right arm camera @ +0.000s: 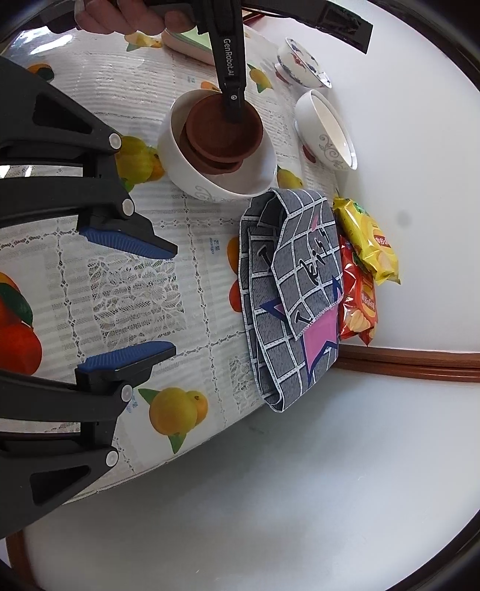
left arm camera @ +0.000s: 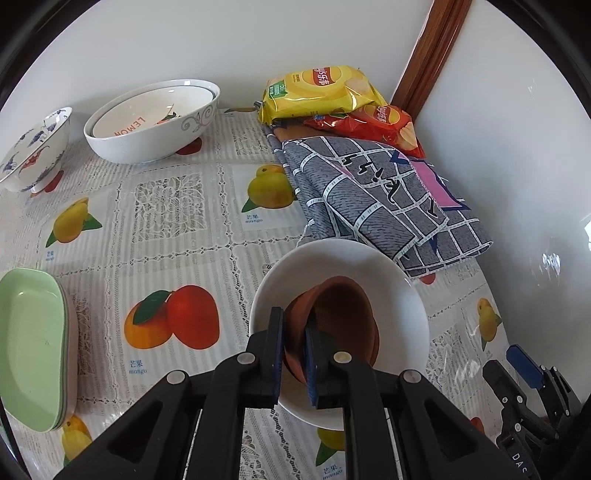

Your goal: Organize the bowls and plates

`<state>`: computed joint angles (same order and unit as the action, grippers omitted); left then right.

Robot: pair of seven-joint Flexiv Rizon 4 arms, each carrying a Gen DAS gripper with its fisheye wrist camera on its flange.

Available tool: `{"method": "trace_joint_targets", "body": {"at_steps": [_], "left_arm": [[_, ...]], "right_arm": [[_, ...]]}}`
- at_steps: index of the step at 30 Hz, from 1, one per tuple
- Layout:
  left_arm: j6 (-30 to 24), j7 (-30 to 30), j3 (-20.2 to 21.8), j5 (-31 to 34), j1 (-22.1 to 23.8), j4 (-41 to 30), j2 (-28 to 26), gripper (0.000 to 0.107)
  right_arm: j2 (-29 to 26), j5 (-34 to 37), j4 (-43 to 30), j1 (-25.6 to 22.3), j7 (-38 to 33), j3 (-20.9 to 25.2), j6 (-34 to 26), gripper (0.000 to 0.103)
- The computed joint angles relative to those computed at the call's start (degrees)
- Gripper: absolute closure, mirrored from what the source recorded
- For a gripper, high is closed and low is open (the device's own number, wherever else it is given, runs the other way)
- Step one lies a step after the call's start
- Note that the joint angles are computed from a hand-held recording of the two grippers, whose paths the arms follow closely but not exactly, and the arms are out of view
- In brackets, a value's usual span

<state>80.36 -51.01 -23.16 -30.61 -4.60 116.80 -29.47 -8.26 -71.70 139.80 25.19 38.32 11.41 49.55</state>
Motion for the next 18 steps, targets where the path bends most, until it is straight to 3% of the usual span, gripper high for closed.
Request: {"method": "trace_joint_targets", "body": {"at_steps": [9,14,16,17,18], "left_arm": [[-0.6,1.9,-1.5,-1.7,1.0,0.0,-0.4,0.095],[-0.7,2.4,0.3,0.2,-0.4,0.2,0.2,0.093],[0.0,2.7,0.7,0.9,-0.8,0.6,0.6,0.088],[0.7,2.8,0.7,1.2,-0.8,0.9,0.9,0.08],[1.5,4.0,-1.0,0.5,0.5,1.7,1.2,0.076]], "right_arm": [[-0.3,0.7,-0.1,0.2,-0.3,0.1,0.4,0.057],[-0.4,-0.7,-0.5,0.4,0.2,-0.1,0.2,0.057],[-0.4,-0.8,-0.6,0.6,0.1,0.1,-0.2,0.057],[-0.4,-0.7,-0.7,0.7,0.0,0.1,-0.5,0.057],[-0.4,-0.5,-0.9,0.8,-0.1,0.2,-0.7,0.057]]}}
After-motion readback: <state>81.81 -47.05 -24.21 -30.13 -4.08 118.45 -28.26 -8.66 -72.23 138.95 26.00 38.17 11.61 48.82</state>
